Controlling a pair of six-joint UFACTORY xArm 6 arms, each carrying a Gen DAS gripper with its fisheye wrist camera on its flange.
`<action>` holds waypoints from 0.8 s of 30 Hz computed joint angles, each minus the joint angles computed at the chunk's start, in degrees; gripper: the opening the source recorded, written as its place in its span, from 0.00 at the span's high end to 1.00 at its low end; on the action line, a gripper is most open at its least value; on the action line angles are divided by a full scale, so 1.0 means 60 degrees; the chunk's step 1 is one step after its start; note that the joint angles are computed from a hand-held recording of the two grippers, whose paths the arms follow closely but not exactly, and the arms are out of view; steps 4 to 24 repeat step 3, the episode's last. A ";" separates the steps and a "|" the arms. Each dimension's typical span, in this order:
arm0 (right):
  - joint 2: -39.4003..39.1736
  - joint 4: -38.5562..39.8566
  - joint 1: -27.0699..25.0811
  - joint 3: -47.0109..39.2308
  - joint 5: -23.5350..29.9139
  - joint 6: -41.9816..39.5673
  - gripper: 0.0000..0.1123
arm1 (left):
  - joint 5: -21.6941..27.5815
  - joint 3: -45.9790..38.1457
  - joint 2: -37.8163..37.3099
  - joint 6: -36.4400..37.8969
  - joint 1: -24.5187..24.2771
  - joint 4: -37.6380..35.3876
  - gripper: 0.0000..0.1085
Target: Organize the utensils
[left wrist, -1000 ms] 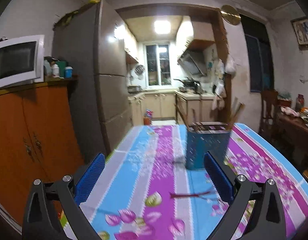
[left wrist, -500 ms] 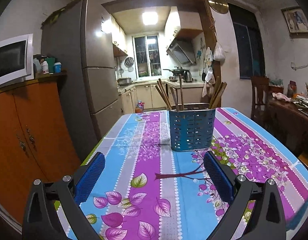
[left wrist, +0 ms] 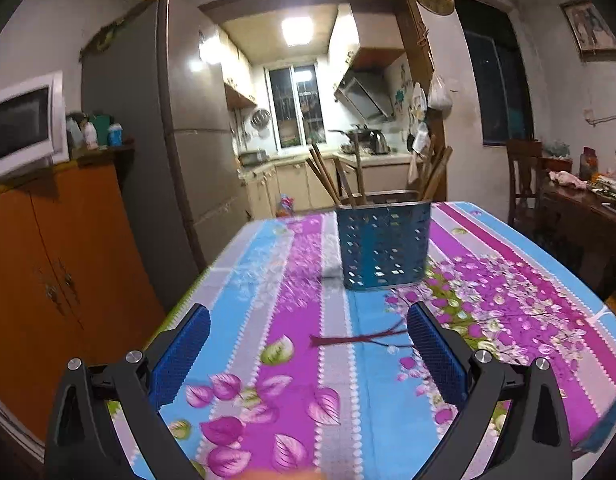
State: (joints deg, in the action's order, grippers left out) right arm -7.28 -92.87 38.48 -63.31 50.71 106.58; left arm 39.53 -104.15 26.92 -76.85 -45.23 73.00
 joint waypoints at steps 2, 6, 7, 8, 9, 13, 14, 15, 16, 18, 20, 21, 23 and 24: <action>0.0052 0.0102 0.0037 -0.0047 0.0049 -0.0088 0.13 | -0.0018 0.0004 0.0027 0.0091 0.0014 -0.0202 0.09; 0.0066 0.0146 0.0032 -0.0058 0.0021 -0.0149 0.13 | 0.0037 0.0004 0.0043 0.0115 -0.0007 -0.0182 0.09; 0.0066 0.0146 0.0032 -0.0058 0.0021 -0.0149 0.13 | 0.0037 0.0004 0.0043 0.0115 -0.0007 -0.0182 0.09; 0.0066 0.0146 0.0032 -0.0058 0.0021 -0.0149 0.13 | 0.0037 0.0004 0.0043 0.0115 -0.0007 -0.0182 0.09; 0.0066 0.0146 0.0032 -0.0058 0.0021 -0.0149 0.13 | 0.0037 0.0004 0.0043 0.0115 -0.0007 -0.0182 0.09; 0.0066 0.0146 0.0032 -0.0058 0.0021 -0.0149 0.13 | 0.0037 0.0004 0.0043 0.0115 -0.0007 -0.0182 0.09; 0.0066 0.0146 0.0032 -0.0058 0.0021 -0.0149 0.13 | 0.0037 0.0004 0.0043 0.0115 -0.0007 -0.0182 0.09; 0.0066 0.0146 0.0032 -0.0058 0.0021 -0.0149 0.13 | 0.0037 0.0004 0.0043 0.0115 -0.0007 -0.0182 0.09; 0.0066 0.0146 0.0032 -0.0058 0.0021 -0.0149 0.13 | 0.0037 0.0004 0.0043 0.0115 -0.0007 -0.0182 0.09; 0.0066 0.0146 0.0032 -0.0058 0.0021 -0.0149 0.13 | 0.0037 0.0004 0.0043 0.0115 -0.0007 -0.0182 0.09; 0.0066 0.0146 0.0032 -0.0058 0.0021 -0.0149 0.13 | 0.0037 0.0004 0.0043 0.0115 -0.0007 -0.0182 0.09; 0.0066 0.0146 0.0032 -0.0058 0.0021 -0.0149 0.13 | 0.0037 0.0004 0.0043 0.0115 -0.0007 -0.0182 0.09; 0.0066 0.0146 0.0032 -0.0058 0.0021 -0.0149 0.13 | 0.0037 0.0004 0.0043 0.0115 -0.0007 -0.0182 0.09; 0.0066 0.0146 0.0032 -0.0058 0.0021 -0.0149 0.13 | 0.0037 0.0004 0.0043 0.0115 -0.0007 -0.0182 0.09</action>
